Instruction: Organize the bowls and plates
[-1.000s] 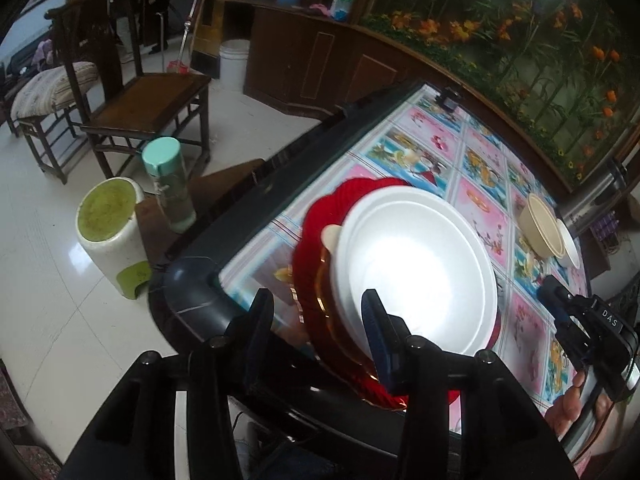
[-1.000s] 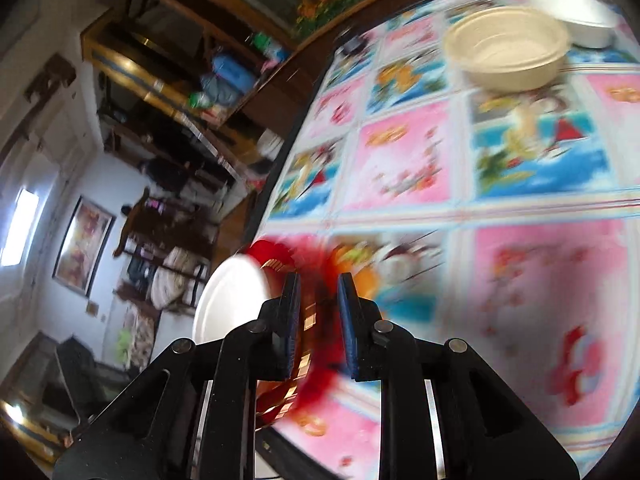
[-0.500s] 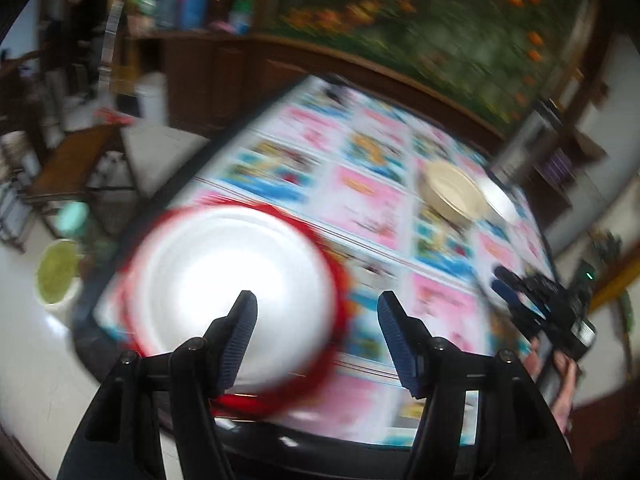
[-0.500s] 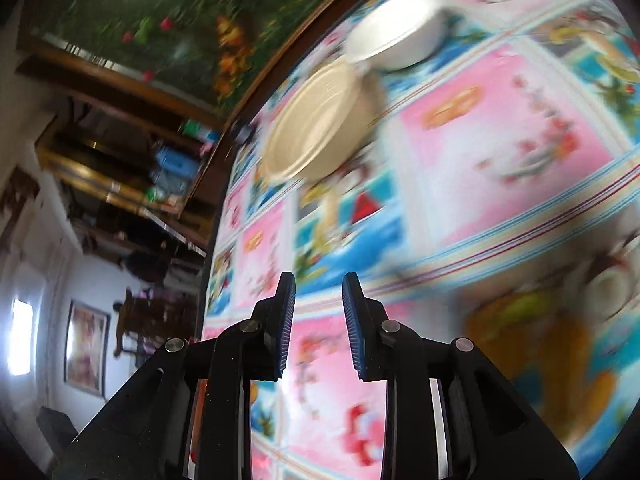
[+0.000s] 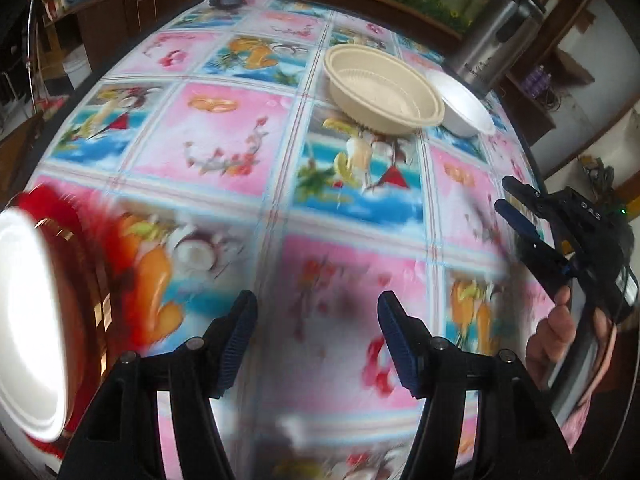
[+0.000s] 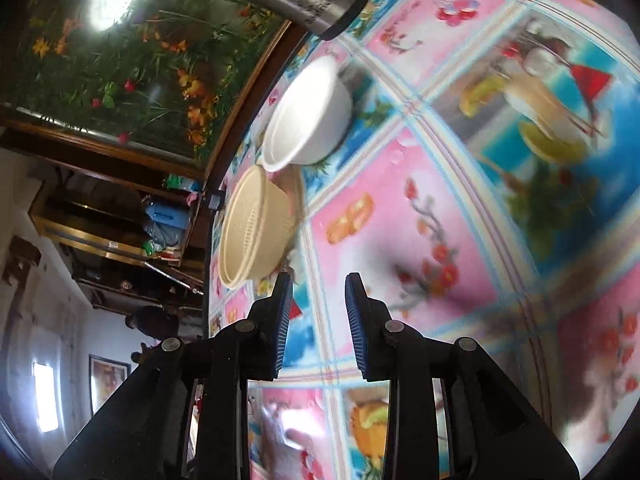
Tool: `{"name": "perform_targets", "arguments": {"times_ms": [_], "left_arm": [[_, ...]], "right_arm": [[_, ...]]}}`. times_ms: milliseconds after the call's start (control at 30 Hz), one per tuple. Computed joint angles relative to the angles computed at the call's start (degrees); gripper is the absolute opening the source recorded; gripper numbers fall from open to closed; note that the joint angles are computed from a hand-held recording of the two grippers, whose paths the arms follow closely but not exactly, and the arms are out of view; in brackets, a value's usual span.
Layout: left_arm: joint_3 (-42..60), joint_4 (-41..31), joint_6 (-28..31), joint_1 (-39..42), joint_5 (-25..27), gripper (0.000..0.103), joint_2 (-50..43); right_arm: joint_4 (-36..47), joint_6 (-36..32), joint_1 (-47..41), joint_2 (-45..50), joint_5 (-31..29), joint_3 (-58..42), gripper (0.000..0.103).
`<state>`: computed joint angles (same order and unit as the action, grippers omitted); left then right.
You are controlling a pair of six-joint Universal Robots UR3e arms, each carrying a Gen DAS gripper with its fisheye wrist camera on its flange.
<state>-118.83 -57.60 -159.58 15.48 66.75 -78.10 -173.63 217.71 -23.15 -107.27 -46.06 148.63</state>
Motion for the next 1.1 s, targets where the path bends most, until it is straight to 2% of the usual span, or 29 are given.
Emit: {"name": "perform_targets", "arguments": {"times_ms": [100,200,267,433,567,667,800,933,1100], "left_arm": [[6.14,4.13,-5.76,-2.36,1.43,0.063,-5.80],[15.15,7.11,-12.20,-4.33,4.77,0.063,-13.06],[22.25,6.81,-15.02,-5.58,7.28,0.068,-18.74],[37.71,3.76,-20.21,-8.05,12.30,0.068,-31.04],[46.71,2.33,-21.94,-10.70,14.61,0.068,-38.44],[52.74,0.94,-23.35,-12.50,14.25,0.068,-43.26],[58.83,-0.64,-24.48,-14.62,14.67,0.068,-48.03],[61.76,-1.41,-25.43,-15.72,14.73,0.068,-50.68],[59.52,1.42,-25.84,-16.45,15.34,0.067,-50.61]], "right_arm": [[-0.30,1.36,5.08,7.82,-3.35,-8.54,0.027],[3.40,4.27,11.52,16.10,-11.27,-20.47,0.027],[3.92,5.67,13.54,20.92,-13.19,-25.69,0.027],[5.51,7.45,17.51,29.09,-16.73,-35.28,0.027],[3.53,6.36,18.26,31.65,-17.47,-35.99,0.027],[1.41,5.45,16.64,33.29,-13.91,-35.57,0.027],[-0.60,5.30,16.43,34.44,-13.13,-35.40,0.027],[0.31,4.62,17.58,35.28,-14.11,-36.80,0.027],[0.36,5.34,18.36,36.23,-15.57,-37.82,0.027]]}}
